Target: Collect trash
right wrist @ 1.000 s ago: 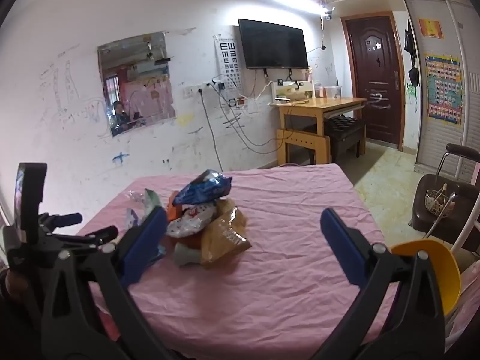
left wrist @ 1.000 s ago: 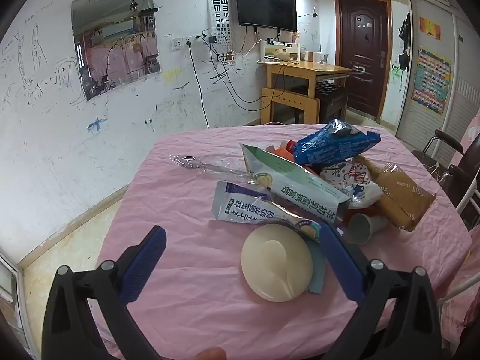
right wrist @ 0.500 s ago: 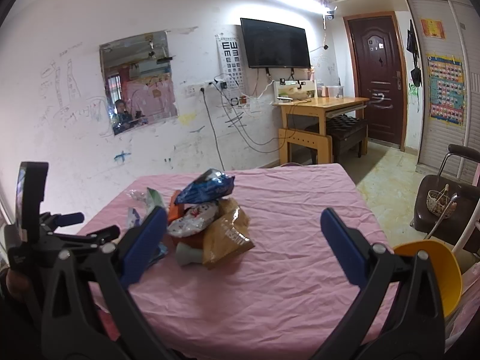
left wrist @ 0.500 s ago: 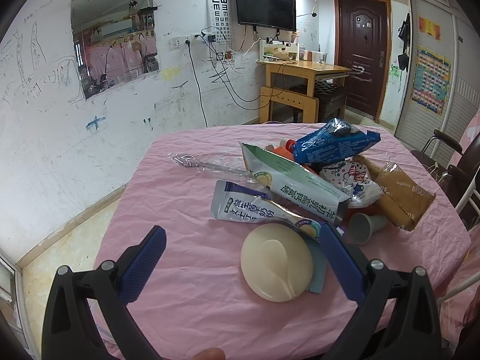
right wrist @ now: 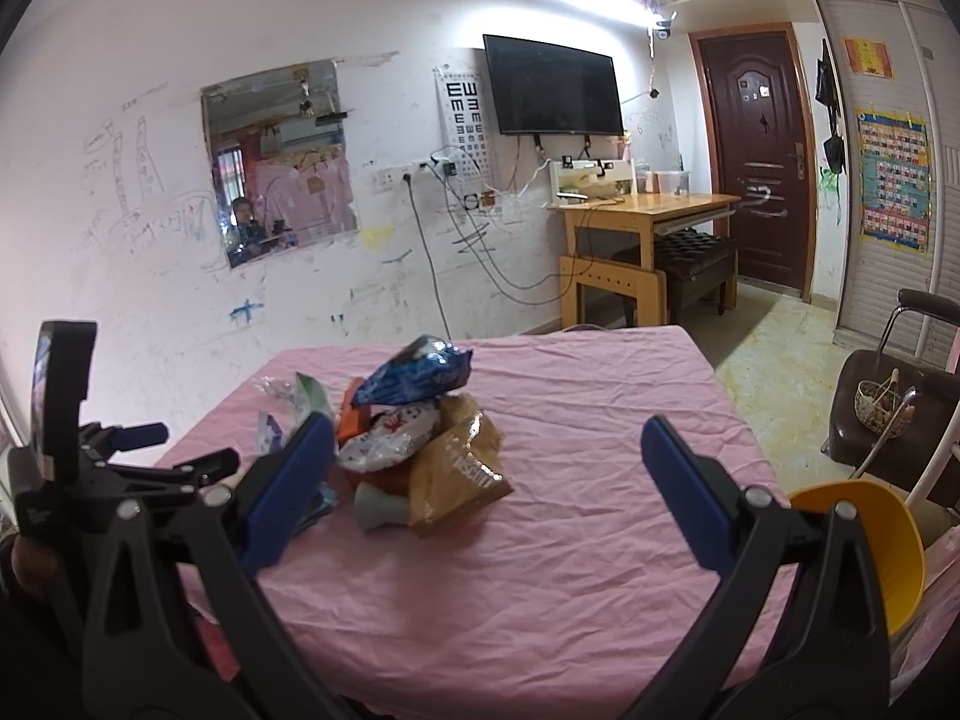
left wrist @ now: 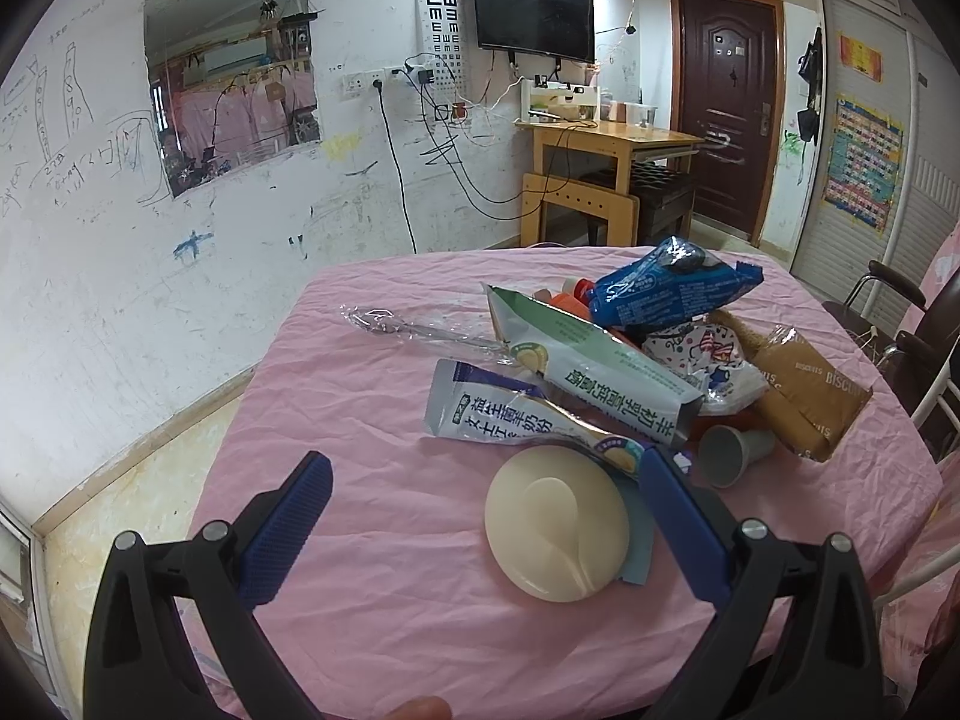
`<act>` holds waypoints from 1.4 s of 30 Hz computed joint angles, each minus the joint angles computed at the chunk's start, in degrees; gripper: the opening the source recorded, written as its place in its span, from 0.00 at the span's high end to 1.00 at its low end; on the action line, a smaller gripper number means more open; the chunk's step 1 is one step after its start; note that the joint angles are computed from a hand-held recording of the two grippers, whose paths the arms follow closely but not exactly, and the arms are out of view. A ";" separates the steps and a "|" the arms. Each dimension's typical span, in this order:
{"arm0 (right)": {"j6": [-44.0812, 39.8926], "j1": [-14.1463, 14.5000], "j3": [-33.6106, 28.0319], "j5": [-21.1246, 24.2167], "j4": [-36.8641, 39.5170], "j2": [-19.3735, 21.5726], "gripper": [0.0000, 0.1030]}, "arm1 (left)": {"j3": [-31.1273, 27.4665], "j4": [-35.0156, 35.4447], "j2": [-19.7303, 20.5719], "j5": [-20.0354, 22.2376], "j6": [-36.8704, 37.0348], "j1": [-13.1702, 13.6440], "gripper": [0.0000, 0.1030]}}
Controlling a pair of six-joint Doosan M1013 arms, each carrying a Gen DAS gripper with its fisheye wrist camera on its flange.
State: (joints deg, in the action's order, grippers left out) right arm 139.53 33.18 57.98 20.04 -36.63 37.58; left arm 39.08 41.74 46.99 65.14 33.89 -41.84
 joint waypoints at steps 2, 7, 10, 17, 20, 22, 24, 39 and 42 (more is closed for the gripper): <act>0.11 0.05 0.00 -0.19 -0.25 0.02 0.04 | -0.02 -0.02 0.01 0.01 -0.01 0.01 0.06; -0.64 0.07 -0.06 -0.29 0.39 0.11 0.04 | -0.01 -0.04 0.02 -0.01 0.00 -0.01 0.06; -1.16 0.06 -0.09 -0.24 1.04 0.14 0.04 | -0.05 -0.02 0.05 0.04 0.03 0.00 0.06; -1.13 -0.06 0.10 -0.46 1.11 -0.03 0.04 | 0.35 0.02 -0.16 -0.13 -0.23 0.01 0.06; -1.14 -0.04 0.09 -0.46 1.03 -0.02 0.04 | 0.46 -0.04 -0.19 -0.19 -0.28 0.03 0.06; -1.19 -0.05 0.08 -0.51 1.03 -0.02 0.04 | 0.43 0.02 -0.17 -0.16 -0.35 0.02 0.06; -1.33 -0.05 0.05 -0.42 1.20 -0.01 0.04 | 0.40 -0.03 -0.16 -0.17 -0.28 0.02 0.06; -1.96 -0.06 0.10 -0.45 1.87 -0.07 0.04 | 0.67 -0.09 -0.21 -0.31 -0.53 0.01 0.06; -1.88 -0.07 0.06 -0.46 1.82 -0.04 0.04 | 0.86 -0.17 -0.33 -0.27 -0.60 -0.03 0.06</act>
State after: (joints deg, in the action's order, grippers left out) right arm 137.65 33.11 58.05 19.57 -34.80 37.54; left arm 39.94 41.57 46.65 64.88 33.29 -41.88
